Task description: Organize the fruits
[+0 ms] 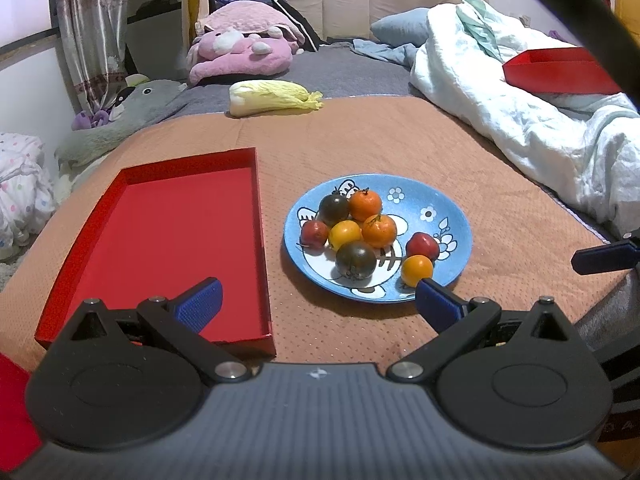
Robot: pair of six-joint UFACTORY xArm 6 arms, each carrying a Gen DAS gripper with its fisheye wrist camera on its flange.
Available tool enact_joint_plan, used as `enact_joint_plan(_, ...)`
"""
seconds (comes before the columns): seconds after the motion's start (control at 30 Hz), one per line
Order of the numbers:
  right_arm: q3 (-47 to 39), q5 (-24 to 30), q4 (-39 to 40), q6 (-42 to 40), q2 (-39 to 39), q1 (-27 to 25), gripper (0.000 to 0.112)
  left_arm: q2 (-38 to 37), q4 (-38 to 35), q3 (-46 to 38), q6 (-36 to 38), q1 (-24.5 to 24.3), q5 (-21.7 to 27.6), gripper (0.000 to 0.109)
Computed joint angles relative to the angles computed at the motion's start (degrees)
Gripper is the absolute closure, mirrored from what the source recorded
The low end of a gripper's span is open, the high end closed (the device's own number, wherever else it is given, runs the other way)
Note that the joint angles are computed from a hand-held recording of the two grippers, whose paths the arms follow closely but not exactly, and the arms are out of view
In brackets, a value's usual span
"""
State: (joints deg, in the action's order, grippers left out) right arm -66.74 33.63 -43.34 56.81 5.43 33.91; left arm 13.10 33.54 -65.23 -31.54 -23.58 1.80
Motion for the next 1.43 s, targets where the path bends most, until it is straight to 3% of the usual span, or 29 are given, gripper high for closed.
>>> enact_joint_plan(0.6, 0.17, -0.94, 1.07, -0.36, 0.54, -0.29, 0.028, 0.15, -0.54, -0.04, 0.70, -0.17, 0.33, 0.006)
enact_joint_plan(0.9, -3.89, 5.83, -2.51, 2.87, 2.80, 0.86, 0.028, 0.17, -1.05, 0.00, 1.22, -0.26, 0.43, 0.006)
enact_joint_plan(1.3, -4.47, 5.47, -1.54, 1.56, 3.17, 0.75, 0.028, 0.05, -2.08, 0.86, 2.61, -0.10, -1.26, 0.006)
enact_joint_plan(1.43, -4.52, 5.57, -1.56, 1.58, 3.23, 0.80, 0.028, -0.01, -6.31, 1.10, 5.97, -0.40, -1.33, 0.006)
